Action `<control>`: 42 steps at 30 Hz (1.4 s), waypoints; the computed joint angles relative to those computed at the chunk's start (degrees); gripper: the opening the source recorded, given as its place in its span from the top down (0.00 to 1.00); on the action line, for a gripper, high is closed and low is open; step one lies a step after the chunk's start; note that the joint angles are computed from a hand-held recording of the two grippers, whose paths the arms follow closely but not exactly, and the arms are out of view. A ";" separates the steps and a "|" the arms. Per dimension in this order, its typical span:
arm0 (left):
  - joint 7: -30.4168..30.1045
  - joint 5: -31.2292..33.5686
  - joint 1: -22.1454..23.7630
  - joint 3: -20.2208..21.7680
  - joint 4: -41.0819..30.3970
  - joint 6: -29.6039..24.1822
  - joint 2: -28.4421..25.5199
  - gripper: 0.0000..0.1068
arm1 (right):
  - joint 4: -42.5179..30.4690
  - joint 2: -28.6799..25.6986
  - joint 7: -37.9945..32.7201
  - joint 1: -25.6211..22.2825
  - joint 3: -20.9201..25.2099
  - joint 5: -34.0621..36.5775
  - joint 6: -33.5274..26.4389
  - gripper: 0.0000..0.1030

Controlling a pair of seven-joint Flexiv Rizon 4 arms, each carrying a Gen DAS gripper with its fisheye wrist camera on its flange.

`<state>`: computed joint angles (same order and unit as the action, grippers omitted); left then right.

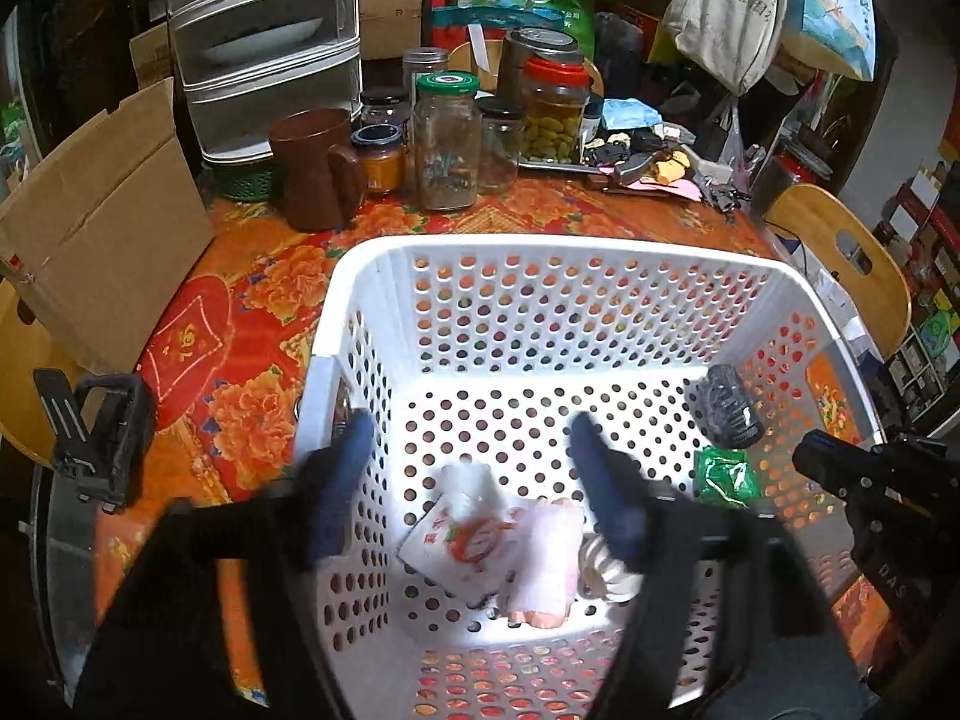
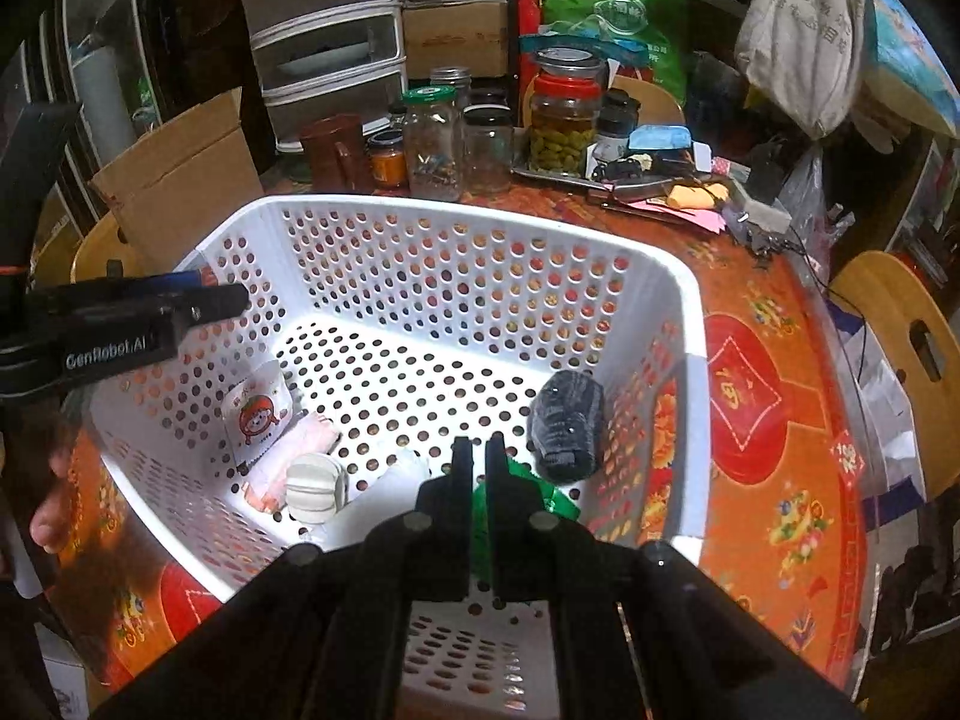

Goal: Organize soft objects

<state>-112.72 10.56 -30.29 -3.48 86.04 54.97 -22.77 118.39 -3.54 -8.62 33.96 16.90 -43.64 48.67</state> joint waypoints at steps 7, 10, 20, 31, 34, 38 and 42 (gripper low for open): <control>0.56 -0.32 0.21 -0.54 3.33 2.57 2.78 0.11 | 1.72 1.79 3.68 -0.28 0.36 -3.53 0.33 0.53; -1.15 2.12 -0.72 0.06 4.46 3.61 4.40 0.04 | 2.51 2.74 5.89 -0.50 0.66 -5.91 0.33 0.36; -3.19 4.92 -0.56 -0.95 8.28 5.19 8.54 0.04 | 3.78 4.59 8.44 -0.84 1.95 -7.17 -0.55 0.09; -10.40 13.22 -0.51 -1.22 12.39 5.43 14.15 0.04 | 4.48 6.04 12.48 -0.30 3.31 -9.98 -3.07 0.00; -12.59 16.23 -0.01 -1.78 14.91 6.14 17.25 0.04 | 4.08 6.98 13.96 0.74 4.61 -10.34 -8.00 0.00; -16.12 21.55 0.80 -3.65 19.40 4.92 23.54 0.04 | 4.81 9.47 17.94 2.58 7.02 -12.72 -14.45 0.00; -19.47 24.63 2.16 -6.23 25.12 3.56 31.11 0.04 | 5.86 12.37 21.31 4.77 9.89 -12.40 -17.17 0.00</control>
